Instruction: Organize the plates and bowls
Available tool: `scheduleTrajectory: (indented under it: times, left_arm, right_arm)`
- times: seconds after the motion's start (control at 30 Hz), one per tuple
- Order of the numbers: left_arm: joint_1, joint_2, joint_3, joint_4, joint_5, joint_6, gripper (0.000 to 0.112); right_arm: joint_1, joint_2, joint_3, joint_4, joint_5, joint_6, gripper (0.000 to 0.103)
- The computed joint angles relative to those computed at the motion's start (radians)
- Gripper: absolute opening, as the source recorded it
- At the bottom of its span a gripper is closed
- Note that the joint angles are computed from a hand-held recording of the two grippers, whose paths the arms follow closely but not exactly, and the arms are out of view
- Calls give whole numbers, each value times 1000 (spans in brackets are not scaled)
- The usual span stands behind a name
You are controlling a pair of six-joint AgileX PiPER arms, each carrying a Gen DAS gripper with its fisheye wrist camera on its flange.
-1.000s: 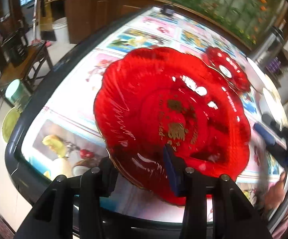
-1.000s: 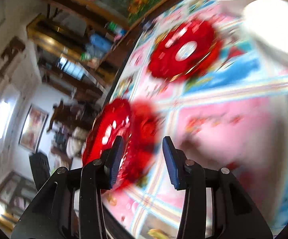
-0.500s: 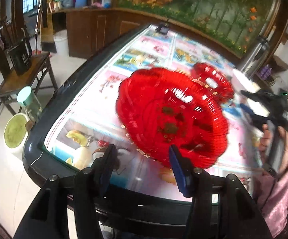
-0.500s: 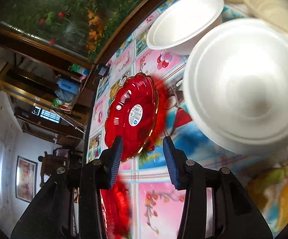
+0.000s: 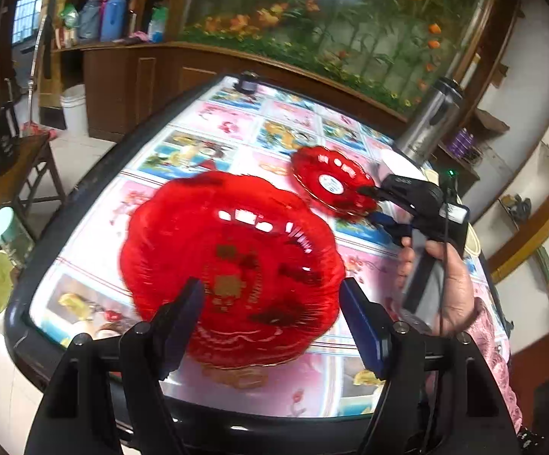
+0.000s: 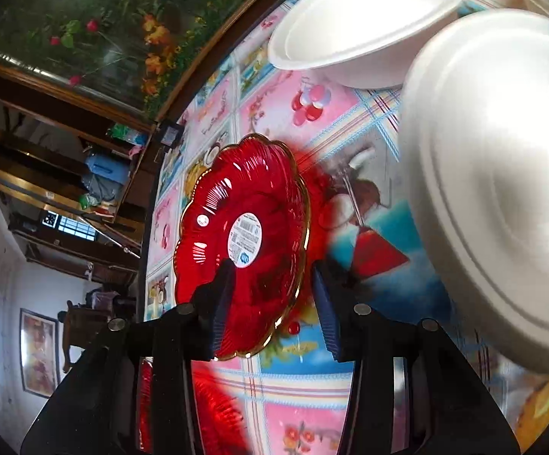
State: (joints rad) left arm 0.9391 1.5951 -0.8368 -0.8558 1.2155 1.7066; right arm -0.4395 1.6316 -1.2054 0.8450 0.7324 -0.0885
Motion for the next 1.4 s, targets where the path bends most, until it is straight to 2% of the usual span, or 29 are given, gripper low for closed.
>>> scheduleTrajectory:
  times: [0.07, 0.1, 0.13, 0.2, 0.33, 0.43, 0.53, 0.6, 0.63, 0.7, 0.8, 0.87, 0.93, 1.03, 1.17, 1.3, 1.4]
  left_arm:
    - [-13, -5, 13, 11, -3, 1, 73]
    - [-24, -9, 20, 15, -9, -2, 73]
    - [-34, -15, 27, 19, -13, -5, 73]
    - [-49, -22, 36, 29, -16, -15, 73]
    - [-104, -14, 22, 46, -17, -87, 73]
    - [-164, -3, -16, 36, -20, -186, 73]
    - [-257, 27, -86, 10, -27, -328, 80]
    - [-367, 60, -159, -1, -87, -451, 82]
    - [-437, 83, -207, 21, -142, -535, 82]
    - [-547, 154, -321, 106, -194, -695, 82]
    - [-641, 301, -510, 231, -130, -923, 82]
    - [-665, 354, -564, 249, -93, -990, 82]
    - [-702, 376, -572, 274, -109, -1036, 82]
    - [-745, 382, -556, 287, -175, -1067, 82]
    - [-786, 421, -587, 303, -147, -1105, 82]
    - [-817, 418, -588, 282, -147, -1044, 82]
    - [-842, 440, -601, 316, -144, -1057, 81]
  right_arm:
    - [17, 3, -13, -71, -18, 40, 25]
    - [13, 6, -8, -66, -17, 31, 13]
    - [-1, 13, 1, -32, -6, 6, 11]
    - [-26, 12, 17, 16, 7, -34, 11]
    - [-49, -15, 46, 19, 46, -82, 11]
    - [-89, -45, 74, 41, 102, -132, 11]
    - [-133, -86, 117, 55, 143, -191, 10]
    - [-165, -98, 140, 71, 160, -233, 11]
    - [-187, -91, 149, 100, 174, -264, 11]
    - [-196, -79, 147, 131, 180, -288, 11]
    - [-165, -76, 137, 105, 140, -299, 11]
    - [-157, -65, 127, 106, 141, -312, 11]
    - [-161, -59, 125, 118, 151, -325, 11]
    - [-162, -53, 124, 130, 167, -335, 11]
    - [-175, -43, 127, 158, 190, -345, 11]
    - [-177, -42, 128, 163, 195, -345, 11]
    - [-183, -41, 131, 171, 204, -348, 11]
